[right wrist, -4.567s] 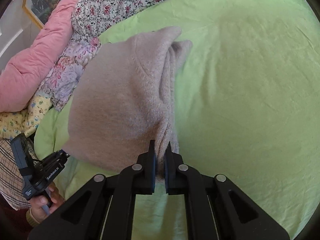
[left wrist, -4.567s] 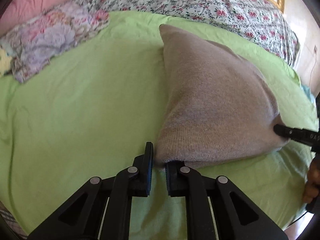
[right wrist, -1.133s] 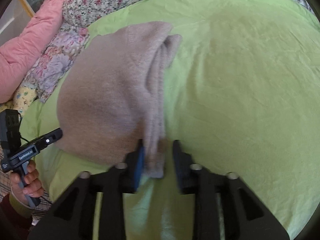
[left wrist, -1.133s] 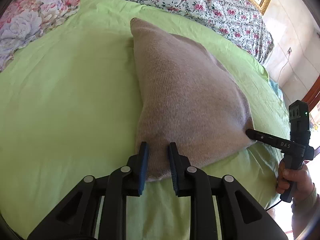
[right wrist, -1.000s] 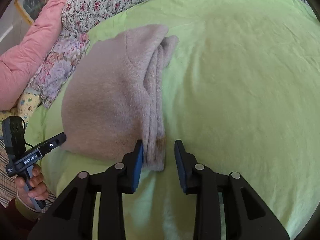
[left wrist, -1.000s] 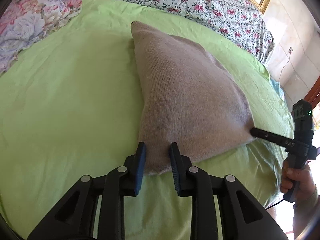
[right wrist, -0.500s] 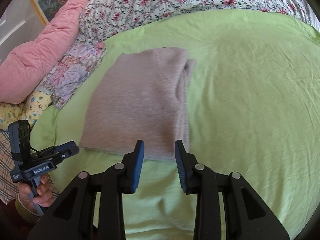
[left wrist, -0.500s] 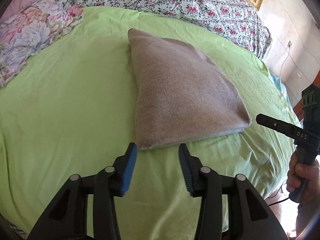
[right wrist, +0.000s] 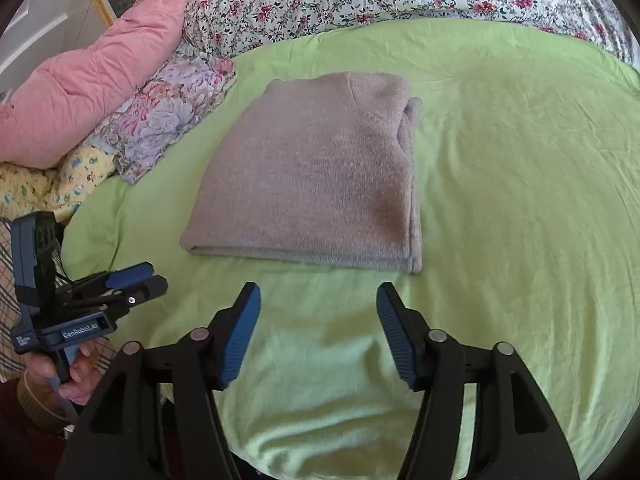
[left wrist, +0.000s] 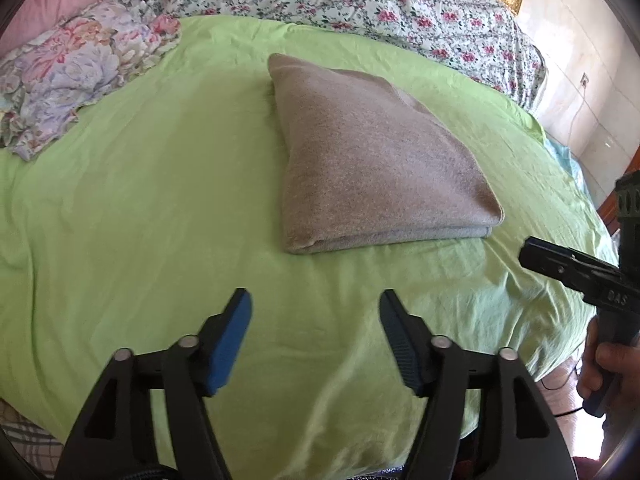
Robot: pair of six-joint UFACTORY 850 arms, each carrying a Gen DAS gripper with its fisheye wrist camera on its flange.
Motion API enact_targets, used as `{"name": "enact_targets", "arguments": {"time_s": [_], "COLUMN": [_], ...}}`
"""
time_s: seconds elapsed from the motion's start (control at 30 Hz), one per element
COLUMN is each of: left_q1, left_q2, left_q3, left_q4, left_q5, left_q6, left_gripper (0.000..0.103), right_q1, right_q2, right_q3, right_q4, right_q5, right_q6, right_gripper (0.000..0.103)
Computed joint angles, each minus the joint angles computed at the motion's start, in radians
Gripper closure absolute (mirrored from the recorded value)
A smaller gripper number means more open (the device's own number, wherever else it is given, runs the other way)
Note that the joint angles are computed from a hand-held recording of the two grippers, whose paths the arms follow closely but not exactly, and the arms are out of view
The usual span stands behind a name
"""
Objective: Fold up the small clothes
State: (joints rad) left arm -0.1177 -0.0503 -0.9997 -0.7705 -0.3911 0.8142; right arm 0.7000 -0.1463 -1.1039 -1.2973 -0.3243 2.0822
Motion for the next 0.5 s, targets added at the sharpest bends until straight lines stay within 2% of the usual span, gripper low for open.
{"name": "enact_targets", "arguments": {"time_s": [0.03,0.17,0.27,0.37,0.5], "left_q1": [0.0,-0.017,-0.033,-0.056,-0.064], "left_q2": [0.005,0.035,0.057,0.082,0.09], "left_q3": [0.004,0.032,0.054,0.082,0.093], "left_q4": [-0.006,0.056,0.128,0.255,0.313], "left_q5": [0.004,0.062,0.108,0.163,0.178], "left_q6": [0.007,-0.031,-0.088,-0.212,-0.259], "left_gripper": [0.033,0.027,0.024,0.023,0.021], "right_q1": [0.008,0.027,0.039,0.044,0.052], "right_q2": [0.004,0.013,0.018,0.019,0.012], "right_q3": [0.006,0.019,0.029,0.036,0.036], "right_q4": [-0.015,-0.029,-0.037,-0.059,-0.066], "right_q5": [-0.018,-0.058,-0.07,-0.07,-0.065], "right_q6": [0.017,0.038,0.058,0.083,0.093], "right_gripper": [0.03,0.023,0.021,0.018,0.017]}}
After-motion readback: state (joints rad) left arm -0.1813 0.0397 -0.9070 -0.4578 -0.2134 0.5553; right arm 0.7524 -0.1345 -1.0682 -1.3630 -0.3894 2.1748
